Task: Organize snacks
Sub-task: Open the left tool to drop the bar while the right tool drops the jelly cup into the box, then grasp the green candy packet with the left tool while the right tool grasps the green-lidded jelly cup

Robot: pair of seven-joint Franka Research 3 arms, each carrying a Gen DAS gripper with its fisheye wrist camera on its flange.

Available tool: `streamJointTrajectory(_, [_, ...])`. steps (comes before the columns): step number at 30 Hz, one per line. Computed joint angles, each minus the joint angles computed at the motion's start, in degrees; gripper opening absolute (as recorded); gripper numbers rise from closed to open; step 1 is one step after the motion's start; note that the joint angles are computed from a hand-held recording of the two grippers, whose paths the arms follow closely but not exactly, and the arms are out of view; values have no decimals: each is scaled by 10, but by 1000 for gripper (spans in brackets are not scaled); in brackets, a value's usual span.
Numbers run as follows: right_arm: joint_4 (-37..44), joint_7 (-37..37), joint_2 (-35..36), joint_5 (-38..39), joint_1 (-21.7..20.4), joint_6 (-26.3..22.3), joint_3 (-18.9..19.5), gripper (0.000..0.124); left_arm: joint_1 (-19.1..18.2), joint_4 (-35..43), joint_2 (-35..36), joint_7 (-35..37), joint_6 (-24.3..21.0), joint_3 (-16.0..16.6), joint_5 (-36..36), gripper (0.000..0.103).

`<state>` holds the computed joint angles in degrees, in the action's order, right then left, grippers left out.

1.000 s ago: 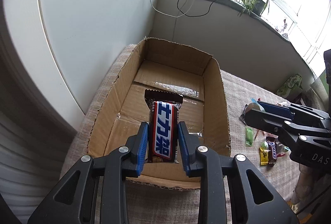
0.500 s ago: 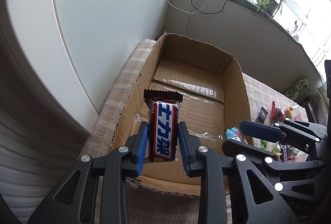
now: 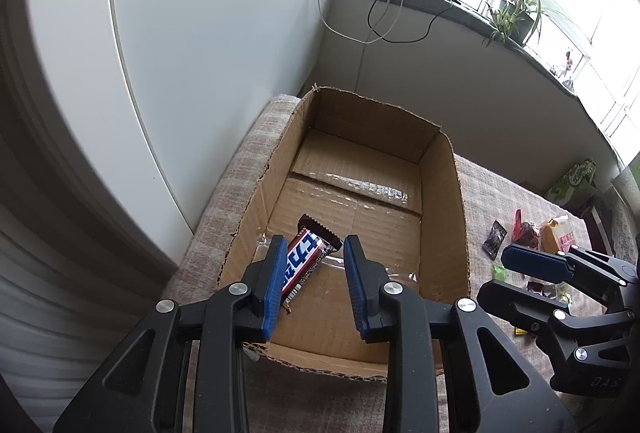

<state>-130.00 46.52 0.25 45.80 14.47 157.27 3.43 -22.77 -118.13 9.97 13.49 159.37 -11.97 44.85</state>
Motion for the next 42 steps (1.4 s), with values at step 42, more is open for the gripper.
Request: streamJointTrajectory(42, [-169, 184, -74, -201, -187, 50, -111, 55, -114, 343, 288, 364, -59, -44, -263, 28])
